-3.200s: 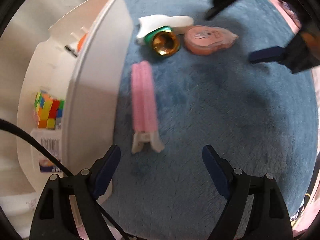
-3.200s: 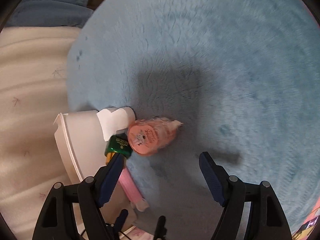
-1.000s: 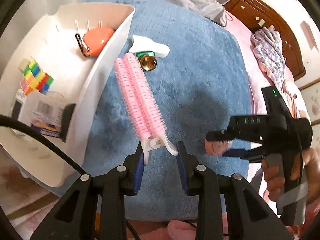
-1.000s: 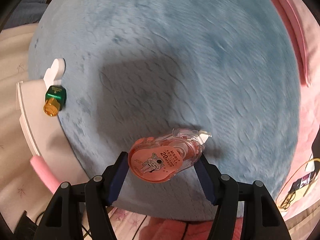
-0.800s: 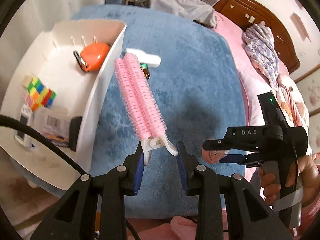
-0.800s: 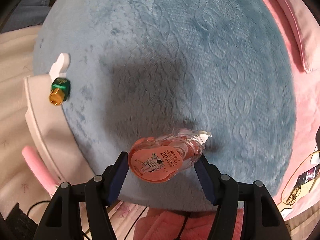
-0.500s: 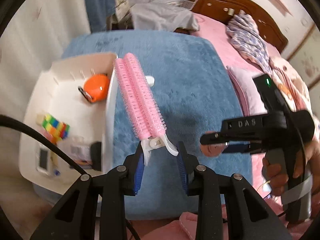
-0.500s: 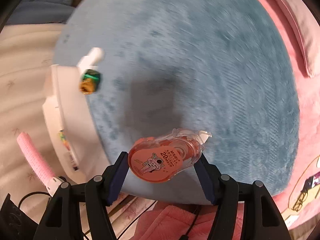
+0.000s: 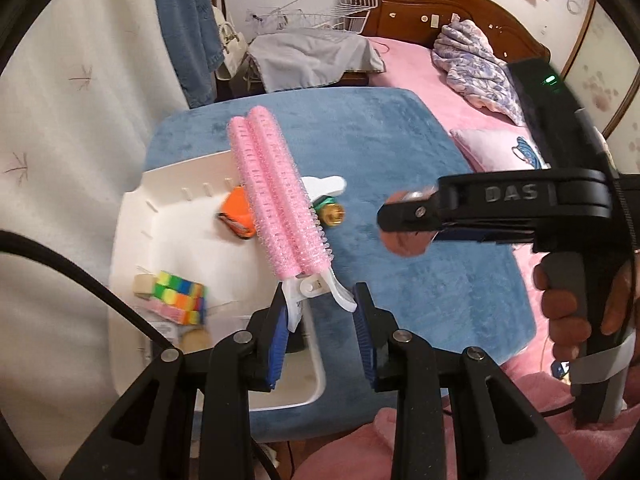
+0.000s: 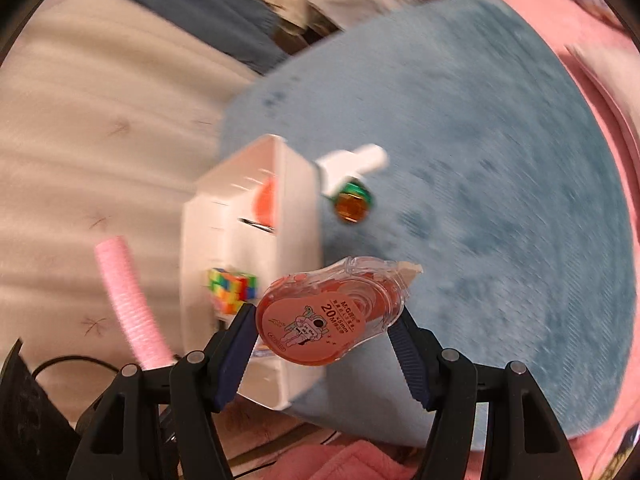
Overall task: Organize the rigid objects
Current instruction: 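Carry the hair roller and correction tape over the tray and release both, then move both grippers back toward the green gold-capped bottle and white plastic piece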
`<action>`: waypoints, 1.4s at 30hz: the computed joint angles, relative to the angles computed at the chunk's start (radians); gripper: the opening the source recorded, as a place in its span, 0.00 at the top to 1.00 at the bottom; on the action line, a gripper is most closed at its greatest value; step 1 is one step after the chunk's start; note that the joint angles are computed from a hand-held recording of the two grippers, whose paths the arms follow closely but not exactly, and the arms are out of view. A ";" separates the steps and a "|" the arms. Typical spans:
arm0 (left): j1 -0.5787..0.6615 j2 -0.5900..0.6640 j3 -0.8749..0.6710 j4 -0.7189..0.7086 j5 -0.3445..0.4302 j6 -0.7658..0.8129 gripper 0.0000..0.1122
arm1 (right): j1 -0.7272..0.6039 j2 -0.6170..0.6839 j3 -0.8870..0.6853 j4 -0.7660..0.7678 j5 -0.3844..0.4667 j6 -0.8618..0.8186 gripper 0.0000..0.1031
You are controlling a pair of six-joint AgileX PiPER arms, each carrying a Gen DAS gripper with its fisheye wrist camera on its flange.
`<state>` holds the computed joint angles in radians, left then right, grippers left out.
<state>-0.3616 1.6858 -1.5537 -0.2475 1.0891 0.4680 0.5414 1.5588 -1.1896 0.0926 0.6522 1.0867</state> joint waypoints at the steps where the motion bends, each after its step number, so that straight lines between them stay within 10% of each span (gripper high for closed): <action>1: 0.019 0.004 -0.008 -0.002 0.003 0.020 0.71 | 0.020 0.022 -0.033 -0.046 -0.001 0.033 0.35; 22: 0.271 0.181 -0.197 -0.026 0.075 0.189 0.71 | 0.254 0.405 -0.610 -0.545 0.156 0.182 0.34; 24: 0.274 0.194 -0.209 -0.015 0.080 0.181 0.69 | 0.255 0.426 -0.630 -0.536 0.149 0.181 0.21; 33: 0.319 0.209 -0.260 -0.096 0.069 0.179 0.41 | 0.311 0.400 -0.615 -0.680 0.251 0.327 0.20; 42: 0.274 0.199 -0.275 -0.138 0.100 0.172 0.38 | 0.411 0.334 -0.514 -0.917 0.409 0.472 0.20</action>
<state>-0.0874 1.8843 -1.8284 -0.3854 1.1891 0.6398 0.9526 1.8928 -1.7037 -0.8247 1.0611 1.5591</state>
